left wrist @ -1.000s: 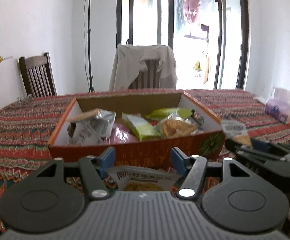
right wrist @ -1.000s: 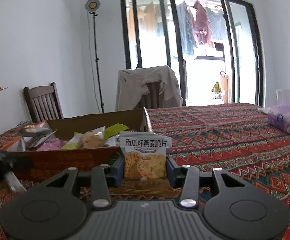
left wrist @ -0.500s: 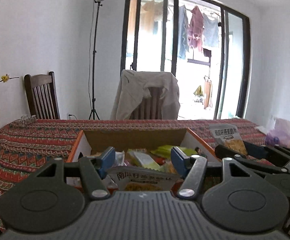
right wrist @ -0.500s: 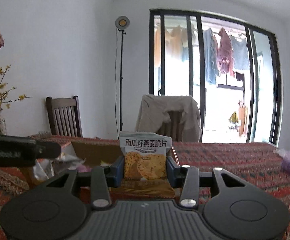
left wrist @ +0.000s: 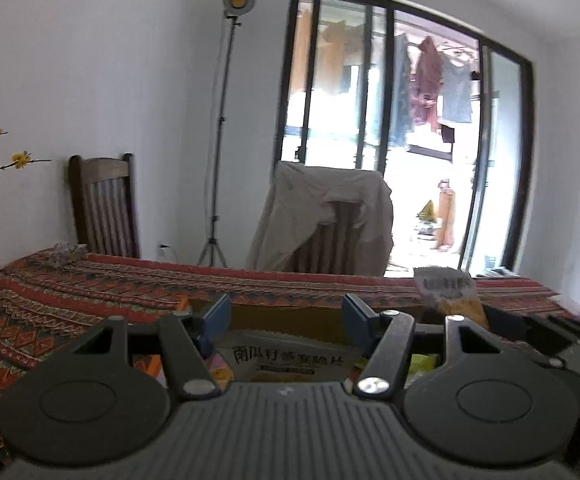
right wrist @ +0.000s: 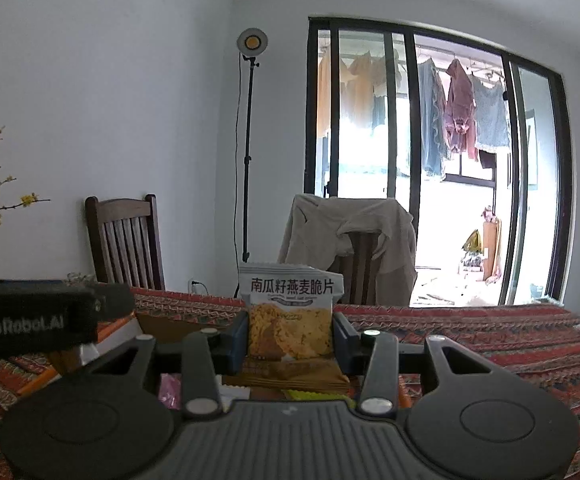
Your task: Organize snacks
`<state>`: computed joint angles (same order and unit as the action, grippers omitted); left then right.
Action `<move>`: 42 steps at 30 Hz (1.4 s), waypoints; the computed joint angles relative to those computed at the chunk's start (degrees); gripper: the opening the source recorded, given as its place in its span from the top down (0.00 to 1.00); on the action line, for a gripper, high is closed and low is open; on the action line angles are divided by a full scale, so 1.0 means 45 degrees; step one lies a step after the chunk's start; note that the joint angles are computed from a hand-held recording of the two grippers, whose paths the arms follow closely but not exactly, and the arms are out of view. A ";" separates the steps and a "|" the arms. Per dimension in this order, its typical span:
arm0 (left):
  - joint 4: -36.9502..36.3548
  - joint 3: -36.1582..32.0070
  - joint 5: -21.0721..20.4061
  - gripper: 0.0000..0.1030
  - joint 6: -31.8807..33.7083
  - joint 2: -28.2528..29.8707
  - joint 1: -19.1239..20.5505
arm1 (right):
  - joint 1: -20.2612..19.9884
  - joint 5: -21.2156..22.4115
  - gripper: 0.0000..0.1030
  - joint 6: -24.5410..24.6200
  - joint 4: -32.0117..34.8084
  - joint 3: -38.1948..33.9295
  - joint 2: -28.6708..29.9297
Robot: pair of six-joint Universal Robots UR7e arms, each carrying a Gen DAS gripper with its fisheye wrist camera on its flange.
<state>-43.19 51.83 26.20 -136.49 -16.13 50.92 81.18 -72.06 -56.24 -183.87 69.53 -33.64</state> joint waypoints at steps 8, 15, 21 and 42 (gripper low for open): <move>0.0082 -0.0051 0.0368 0.38 -0.0053 0.0136 0.0523 | -0.0206 -0.0505 0.59 0.0041 0.0611 -0.0897 0.0706; 0.1236 -0.0245 0.0540 0.22 -0.1195 0.0185 0.0739 | -0.0210 -0.0921 0.57 -0.0184 0.1190 -0.1105 0.0836; -0.0528 0.1077 0.0945 0.00 -0.1162 -0.0343 0.0757 | -0.0289 -0.0856 0.12 0.0040 0.1610 -0.1095 0.0686; -0.2749 0.4344 0.0071 0.00 -0.0936 -0.2262 -0.0609 | -0.0280 -0.0482 0.00 0.0001 0.1519 0.1344 -0.1777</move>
<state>-55.56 71.38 26.52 -140.70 -26.31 48.18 79.92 -74.23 -56.24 -177.03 75.58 -41.64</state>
